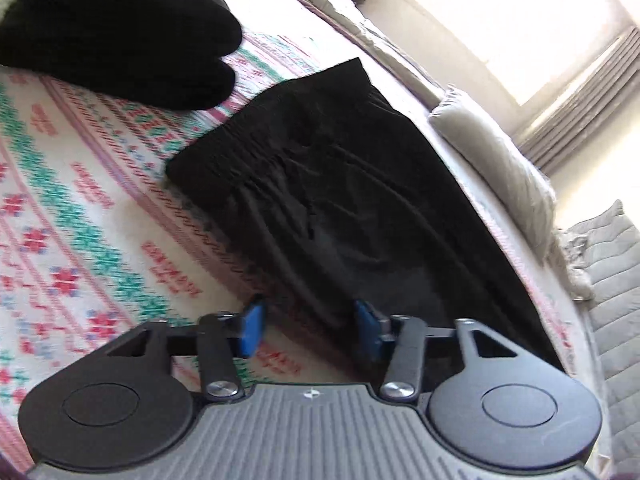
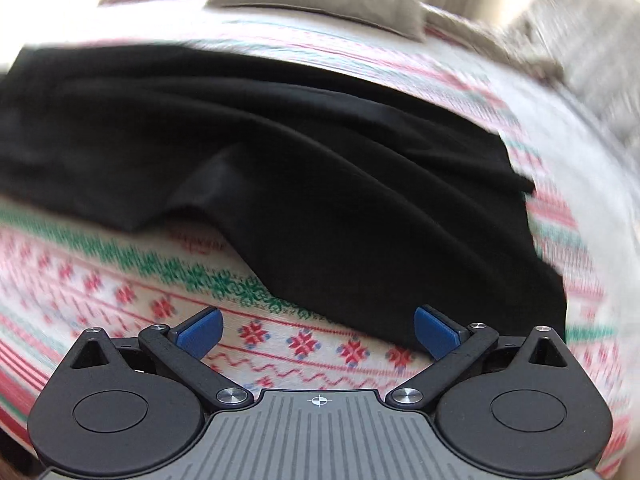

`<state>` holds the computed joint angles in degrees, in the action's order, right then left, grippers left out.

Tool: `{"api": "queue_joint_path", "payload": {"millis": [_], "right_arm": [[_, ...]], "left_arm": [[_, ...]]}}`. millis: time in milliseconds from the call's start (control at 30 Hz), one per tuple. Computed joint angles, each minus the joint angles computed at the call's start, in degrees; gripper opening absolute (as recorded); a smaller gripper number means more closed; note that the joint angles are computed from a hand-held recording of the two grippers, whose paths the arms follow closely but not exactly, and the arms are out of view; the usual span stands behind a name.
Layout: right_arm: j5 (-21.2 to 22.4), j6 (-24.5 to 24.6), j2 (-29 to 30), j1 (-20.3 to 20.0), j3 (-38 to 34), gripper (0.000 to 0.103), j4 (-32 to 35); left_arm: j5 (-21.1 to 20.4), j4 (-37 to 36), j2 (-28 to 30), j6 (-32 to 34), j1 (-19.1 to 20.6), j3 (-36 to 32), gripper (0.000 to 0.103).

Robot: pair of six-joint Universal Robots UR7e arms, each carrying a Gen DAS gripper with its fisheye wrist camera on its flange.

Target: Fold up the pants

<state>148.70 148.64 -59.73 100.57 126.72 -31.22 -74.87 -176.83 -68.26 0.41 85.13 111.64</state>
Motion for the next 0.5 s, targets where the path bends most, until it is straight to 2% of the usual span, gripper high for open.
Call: {"api": "queue_joint_path", "payload": {"millis": [33,100,133,167,200,233,267,367,500], "right_arm": [[0.56,-4.86,0.28,-0.18,0.7,0.097,-4.11],[-1.14,-10.77,-0.36,-0.98,2.45,0.094,-9.69],[-2.72,-11.74,-0.79,-1.4,3.03,0.082,-10.46],[-4.61,-11.44,-1.3,-1.81,3.29,0.062,-9.54],[-6.71,-11.36,-1.98,-2.49,3.61,0.048,-8.75],[-7.59,-11.53,-2.46,-2.82,3.7,0.018,-8.1],[-7.27,-11.94,-2.35,-2.8,3.5,0.002,-8.11],[-5.88,-11.21,-3.09,-1.73,3.21,0.0,-6.84],[-6.89,-5.4,-6.02,-0.32,2.83,0.0,2.16]], "left_arm": [[-0.69,-0.13,0.23,-0.33,0.12,-0.23,0.036],[-1.41,-0.45,0.78,-0.67,0.35,-0.73,0.014],[-1.02,-0.71,1.01,-0.53,0.3,-0.89,0.008],[-0.65,-0.94,1.07,-0.35,0.23,-0.89,0.005],[-0.67,-1.27,0.97,-0.29,0.23,-0.76,0.004],[-0.53,-1.39,0.91,-0.24,0.22,-0.75,0.004],[-0.05,-1.56,0.53,0.08,0.0,-0.48,0.004],[1.24,-0.51,-1.74,1.61,-0.82,0.82,0.004],[5.13,2.64,-5.23,5.2,-2.51,2.64,0.004]]}}
